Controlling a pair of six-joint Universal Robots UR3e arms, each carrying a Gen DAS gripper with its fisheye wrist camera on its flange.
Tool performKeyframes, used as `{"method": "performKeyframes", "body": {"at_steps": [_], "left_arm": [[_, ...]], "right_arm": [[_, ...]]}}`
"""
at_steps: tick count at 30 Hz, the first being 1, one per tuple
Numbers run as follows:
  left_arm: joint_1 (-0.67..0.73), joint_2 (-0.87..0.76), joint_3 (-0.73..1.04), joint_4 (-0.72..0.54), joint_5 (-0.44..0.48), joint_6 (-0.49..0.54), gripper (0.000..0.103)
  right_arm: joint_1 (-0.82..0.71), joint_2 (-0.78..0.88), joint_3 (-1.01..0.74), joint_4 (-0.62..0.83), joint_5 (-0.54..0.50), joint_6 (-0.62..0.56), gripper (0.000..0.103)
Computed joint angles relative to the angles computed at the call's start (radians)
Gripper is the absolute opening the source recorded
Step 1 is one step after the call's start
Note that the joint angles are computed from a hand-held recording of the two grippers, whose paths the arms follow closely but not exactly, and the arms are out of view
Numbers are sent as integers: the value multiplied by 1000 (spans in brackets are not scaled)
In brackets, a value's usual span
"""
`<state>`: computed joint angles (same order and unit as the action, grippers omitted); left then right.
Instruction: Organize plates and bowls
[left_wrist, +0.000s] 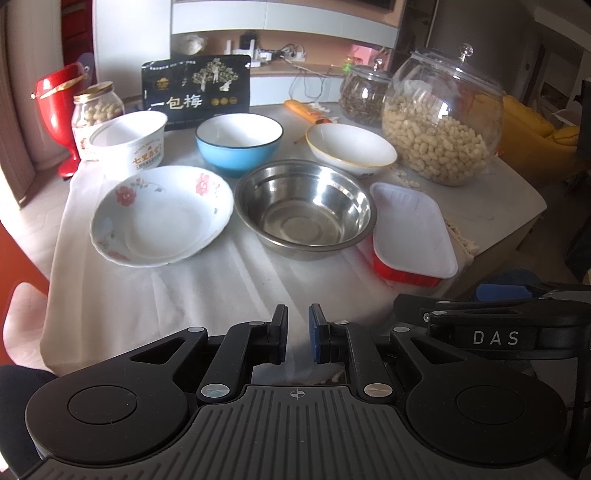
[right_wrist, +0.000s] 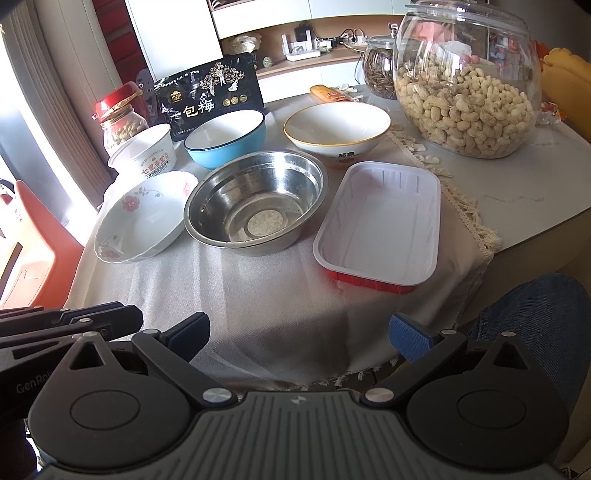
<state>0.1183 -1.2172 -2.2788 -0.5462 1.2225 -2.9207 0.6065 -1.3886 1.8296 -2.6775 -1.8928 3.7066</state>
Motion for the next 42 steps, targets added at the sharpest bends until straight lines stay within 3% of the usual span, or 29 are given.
{"method": "performKeyframes", "body": {"at_steps": [4,5,9,11,15,19,22,26,30,35,42], "left_arm": [[82,-56,-45,114,-205,9,15],[81,-82,-48,153,-216,-12,15],[-64,-281,85,234,-76,-104,15],[-79,-378,162,213,-139,-93,15],[-100,-590,312,202,-250,-249,15],[-170,-716,444,187,-153,-318,15],[-198,-772,508,174,-112,-351,15],[-235,-846,615,114,-75,-371,17],[-288,-908,733,60,-40,-333,14],[-348,-1028,929,5,-50,-321,21],[-414,-1281,1356,-141,-47,-317,21]], "right_arm": [[-64,-44,95,-179,-39,-79,103],[-90,-52,119,-225,-49,-100,103],[-211,-65,178,-320,-35,-176,103],[-279,-65,176,-293,9,-223,103],[-395,-60,217,-337,121,-338,102],[-500,-18,212,-327,263,-368,91],[-586,29,197,-313,429,-355,72],[-613,123,127,-290,479,-316,69],[-703,165,89,-226,665,-315,61],[-772,165,111,-279,699,-286,61],[-850,194,110,-325,683,-205,61]]}}
